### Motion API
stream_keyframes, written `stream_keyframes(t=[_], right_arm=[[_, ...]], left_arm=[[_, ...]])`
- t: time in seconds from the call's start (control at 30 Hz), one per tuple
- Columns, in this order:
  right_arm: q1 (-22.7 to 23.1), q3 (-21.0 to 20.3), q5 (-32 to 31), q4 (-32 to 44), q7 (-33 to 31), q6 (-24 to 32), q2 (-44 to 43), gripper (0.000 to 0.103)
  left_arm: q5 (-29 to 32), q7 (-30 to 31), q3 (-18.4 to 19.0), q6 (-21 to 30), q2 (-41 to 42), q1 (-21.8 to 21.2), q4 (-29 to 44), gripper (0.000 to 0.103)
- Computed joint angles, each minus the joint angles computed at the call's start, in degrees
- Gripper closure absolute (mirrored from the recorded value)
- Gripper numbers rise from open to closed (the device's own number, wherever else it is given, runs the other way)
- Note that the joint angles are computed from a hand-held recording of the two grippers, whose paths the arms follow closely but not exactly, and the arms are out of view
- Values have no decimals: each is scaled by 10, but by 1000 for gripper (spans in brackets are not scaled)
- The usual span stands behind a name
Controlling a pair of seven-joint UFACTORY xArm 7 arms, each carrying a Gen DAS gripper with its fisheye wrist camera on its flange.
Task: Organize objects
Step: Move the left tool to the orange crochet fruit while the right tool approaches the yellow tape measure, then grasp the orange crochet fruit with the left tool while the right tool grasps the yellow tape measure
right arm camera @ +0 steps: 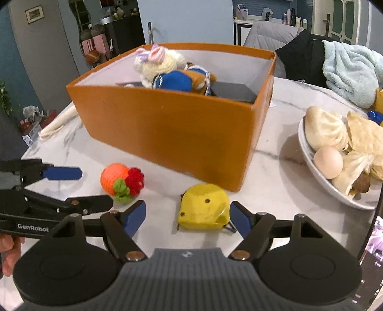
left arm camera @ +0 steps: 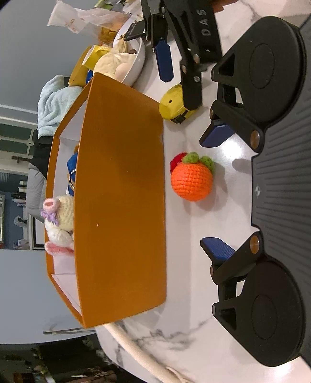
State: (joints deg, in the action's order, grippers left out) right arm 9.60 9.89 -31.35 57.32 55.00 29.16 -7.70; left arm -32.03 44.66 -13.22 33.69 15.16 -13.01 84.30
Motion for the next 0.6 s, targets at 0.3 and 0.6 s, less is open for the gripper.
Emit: stream_keyframes(t=[0.3, 0.6], right_arm=[[-3, 1, -73, -8, 75, 2, 9, 28], [-11, -1, -92, -35, 91, -23, 5, 31]], left_arm=[[-17, 71, -20, -61, 10, -2, -10, 8], [-15, 87, -26, -33, 33, -2, 15, 16]])
